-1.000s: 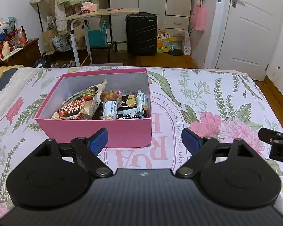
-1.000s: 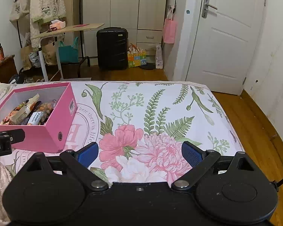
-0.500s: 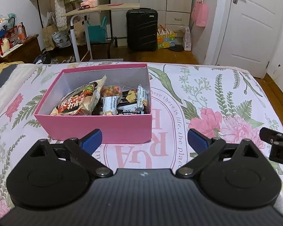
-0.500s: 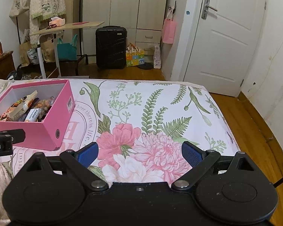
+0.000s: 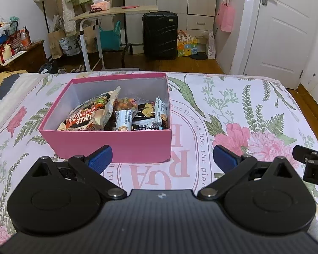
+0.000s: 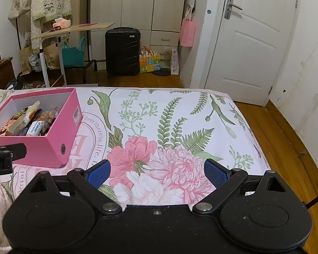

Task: Organize snacks

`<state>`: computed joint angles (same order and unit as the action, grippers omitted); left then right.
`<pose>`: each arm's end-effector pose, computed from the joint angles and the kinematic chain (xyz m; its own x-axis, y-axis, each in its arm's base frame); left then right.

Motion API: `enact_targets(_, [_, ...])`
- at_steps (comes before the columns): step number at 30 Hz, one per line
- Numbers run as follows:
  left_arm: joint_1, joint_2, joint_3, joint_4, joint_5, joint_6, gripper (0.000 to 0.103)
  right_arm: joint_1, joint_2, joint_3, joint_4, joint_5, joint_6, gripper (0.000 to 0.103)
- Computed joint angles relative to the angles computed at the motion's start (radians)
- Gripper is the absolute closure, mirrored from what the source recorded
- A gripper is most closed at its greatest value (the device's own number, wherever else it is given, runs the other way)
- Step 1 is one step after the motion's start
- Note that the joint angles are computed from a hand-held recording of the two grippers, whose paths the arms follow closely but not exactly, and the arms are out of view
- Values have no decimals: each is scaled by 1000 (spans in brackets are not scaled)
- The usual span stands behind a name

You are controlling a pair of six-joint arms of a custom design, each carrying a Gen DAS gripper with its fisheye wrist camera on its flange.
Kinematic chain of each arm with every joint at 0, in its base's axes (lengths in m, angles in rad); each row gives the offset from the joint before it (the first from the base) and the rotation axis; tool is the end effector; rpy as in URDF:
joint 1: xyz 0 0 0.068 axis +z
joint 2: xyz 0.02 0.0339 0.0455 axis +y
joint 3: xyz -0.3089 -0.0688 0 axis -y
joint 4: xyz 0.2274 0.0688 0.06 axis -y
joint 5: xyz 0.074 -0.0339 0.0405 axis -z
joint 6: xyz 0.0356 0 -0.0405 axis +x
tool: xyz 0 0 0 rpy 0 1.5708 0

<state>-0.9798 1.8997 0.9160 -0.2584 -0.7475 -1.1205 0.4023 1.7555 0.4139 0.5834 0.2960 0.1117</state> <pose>0.2029 -0.2589 0.1550 -0.6677 -0.1899 -0.7198 -0.2630 0.9648 -0.0106 0.2482 0.0943 0.1350 -0.6488 -0.1602 -0.7439 -0.1080 0.9871 -0.1184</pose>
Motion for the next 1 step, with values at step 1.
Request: enact_targets(1, [1,0,-1,4,6,2,0,1,0,0,-1,0,0,6])
